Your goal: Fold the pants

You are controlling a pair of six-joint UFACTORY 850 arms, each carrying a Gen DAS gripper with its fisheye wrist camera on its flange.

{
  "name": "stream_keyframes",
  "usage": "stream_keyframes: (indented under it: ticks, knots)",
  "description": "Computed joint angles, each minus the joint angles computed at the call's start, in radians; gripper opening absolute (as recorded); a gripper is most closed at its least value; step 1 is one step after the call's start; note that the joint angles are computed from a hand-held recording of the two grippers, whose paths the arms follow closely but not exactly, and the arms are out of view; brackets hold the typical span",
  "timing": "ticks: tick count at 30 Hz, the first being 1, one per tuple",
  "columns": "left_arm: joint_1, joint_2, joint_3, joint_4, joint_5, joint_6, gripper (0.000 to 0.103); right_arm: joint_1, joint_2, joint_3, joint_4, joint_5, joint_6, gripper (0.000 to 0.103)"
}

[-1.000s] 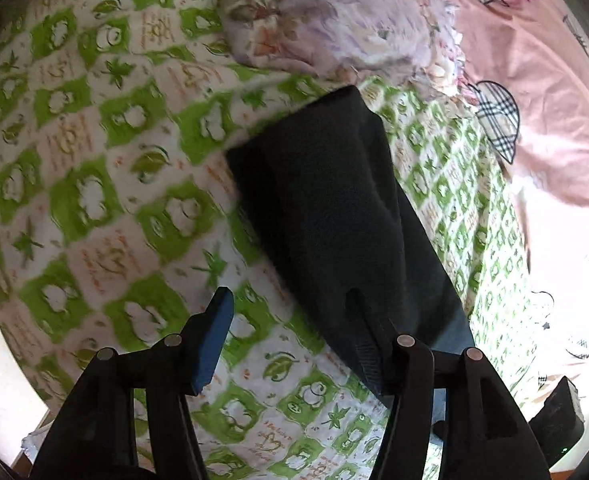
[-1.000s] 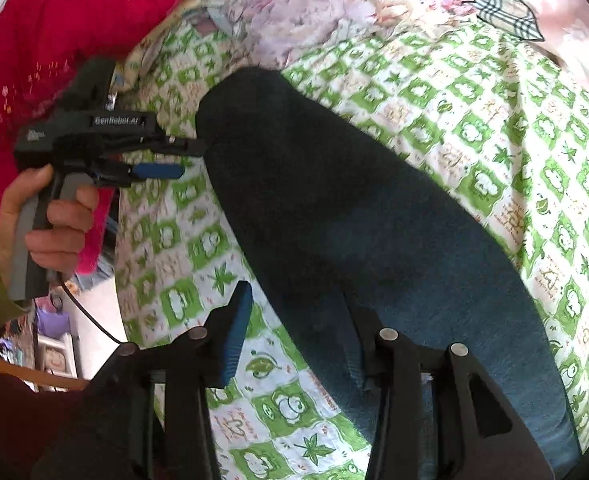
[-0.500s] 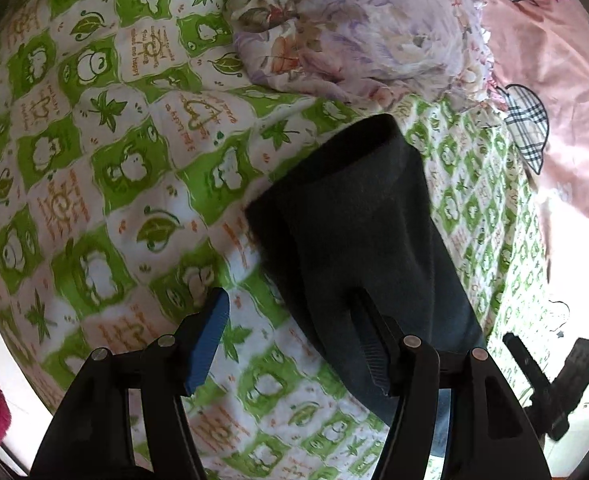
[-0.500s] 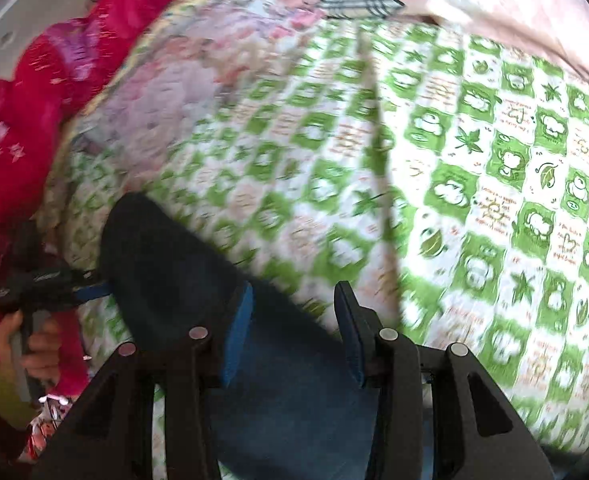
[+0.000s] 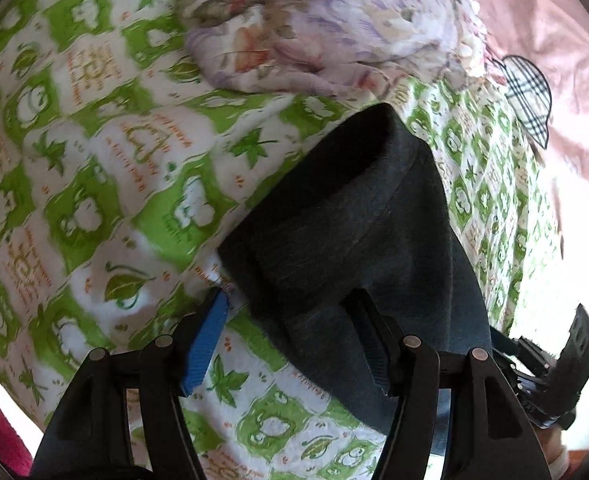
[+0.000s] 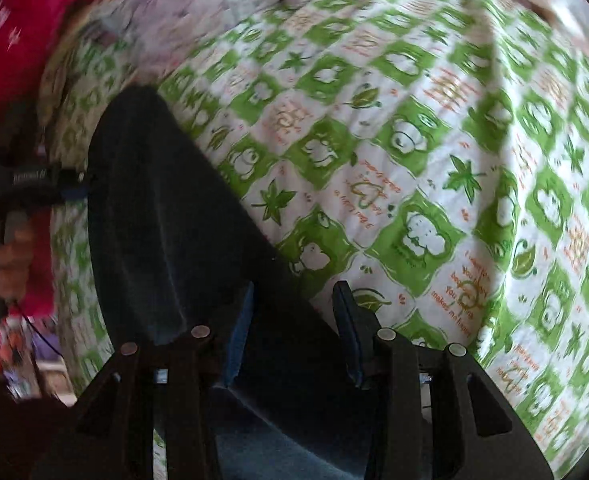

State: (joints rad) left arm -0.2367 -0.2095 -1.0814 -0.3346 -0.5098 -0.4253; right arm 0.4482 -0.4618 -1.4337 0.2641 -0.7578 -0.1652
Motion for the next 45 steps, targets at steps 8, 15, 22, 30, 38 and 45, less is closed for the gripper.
stream_keyframes:
  ticks: [8,15,22,30,38,45]
  knots:
    - [-0.029,-0.023,-0.018,0.08,0.039,-0.034,0.042,0.028,-0.015,-0.021,-0.026,0.001,-0.033,0.013]
    - [0.0,0.082,0.049,-0.159,0.101,0.208,0.017,0.022,0.097,0.042,-0.07,0.136,0.037,0.009]
    - [-0.007,0.169,0.07,-0.222,0.148,0.361,0.017,0.05,0.08,0.031,-0.281,0.195,0.239,0.008]
    - [-0.027,0.045,0.004,0.061,0.12,0.15,0.018,0.048,0.01,0.001,-0.352,0.158,0.362,0.009]
    - [-0.046,0.028,-0.049,0.31,0.024,-0.051,0.038,0.015,0.14,0.113,-0.351,0.202,0.515,0.03]
    - [-0.108,-0.001,-0.174,0.282,0.023,0.073,0.046,-0.012,0.384,0.348,-0.421,0.213,0.726,0.03]
